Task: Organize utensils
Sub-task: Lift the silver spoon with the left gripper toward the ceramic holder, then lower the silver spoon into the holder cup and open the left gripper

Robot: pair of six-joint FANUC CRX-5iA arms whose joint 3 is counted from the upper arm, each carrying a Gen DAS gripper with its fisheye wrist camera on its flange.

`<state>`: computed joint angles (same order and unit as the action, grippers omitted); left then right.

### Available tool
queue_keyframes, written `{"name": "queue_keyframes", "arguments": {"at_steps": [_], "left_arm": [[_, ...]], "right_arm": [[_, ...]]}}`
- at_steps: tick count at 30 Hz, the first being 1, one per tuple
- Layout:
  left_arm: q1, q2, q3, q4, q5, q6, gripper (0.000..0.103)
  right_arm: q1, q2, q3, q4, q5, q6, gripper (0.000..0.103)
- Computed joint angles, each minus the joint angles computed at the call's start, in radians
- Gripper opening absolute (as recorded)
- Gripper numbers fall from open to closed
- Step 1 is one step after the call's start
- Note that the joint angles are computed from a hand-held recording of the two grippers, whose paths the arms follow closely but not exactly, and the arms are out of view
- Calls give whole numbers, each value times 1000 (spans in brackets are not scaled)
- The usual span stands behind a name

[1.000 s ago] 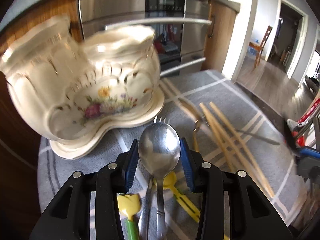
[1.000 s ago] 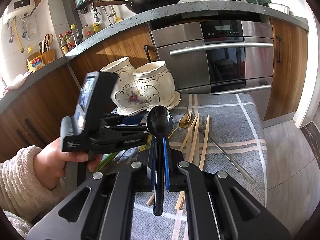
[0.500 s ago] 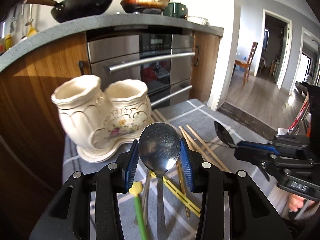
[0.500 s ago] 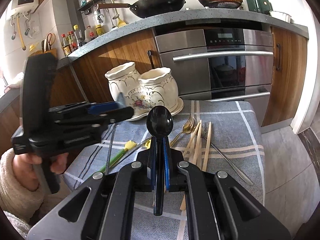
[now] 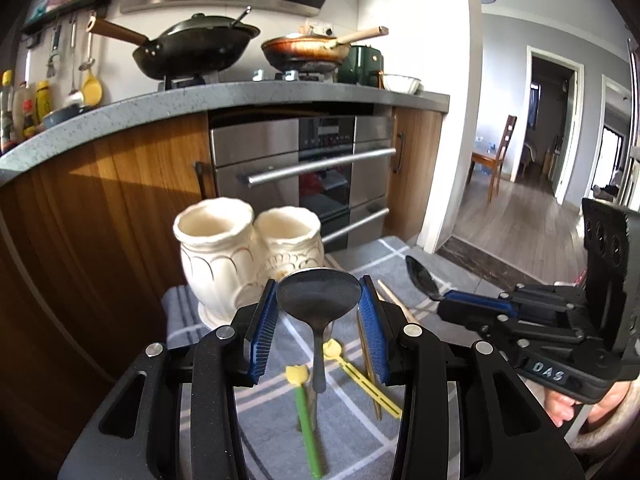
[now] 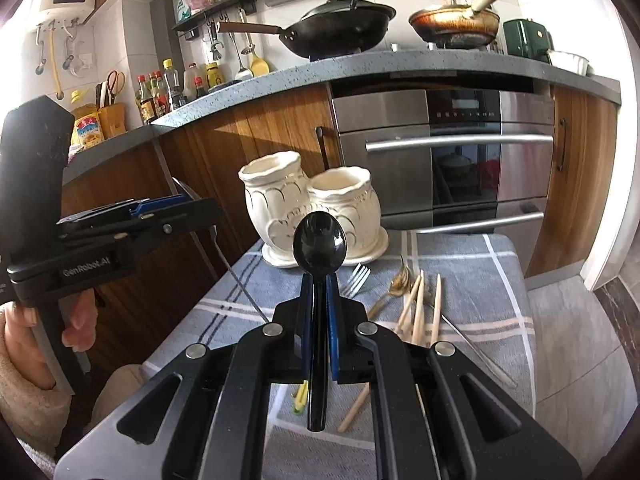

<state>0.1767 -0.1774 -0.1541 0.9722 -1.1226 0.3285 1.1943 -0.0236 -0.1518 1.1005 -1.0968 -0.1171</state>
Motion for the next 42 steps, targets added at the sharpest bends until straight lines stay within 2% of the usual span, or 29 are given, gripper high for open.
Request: {"name": "queue_keyframes", "arguments": {"at_steps": [5,9,15,21,27,32,39,42], "left_arm": [[9,27,81,-22,-23,35,42],[14,66,169,-41,-40,75,42],[7,165,349,-59,-42,181,42],[-31,279,563,-132,-28,292,42],[-59,354,696,-176,-21,349,42],[-94,400,754,-248,21,394,42],[-118,440,760,-310,30,437,42],[-117,454,756,-330,12,454,42]], "right_arm": [[-34,22,30,37,26,24,7],[-87,31,52,47,96,39,7],[-193,75,116,52,168,55,6],[-292,122,170,66,265,41,7],[-374,164,200,91,377,-4,7],[-444,179,164,169,517,-154,7],[-438,220,185,129,482,-116,7],[-429,215,176,105,470,-82,7]]}}
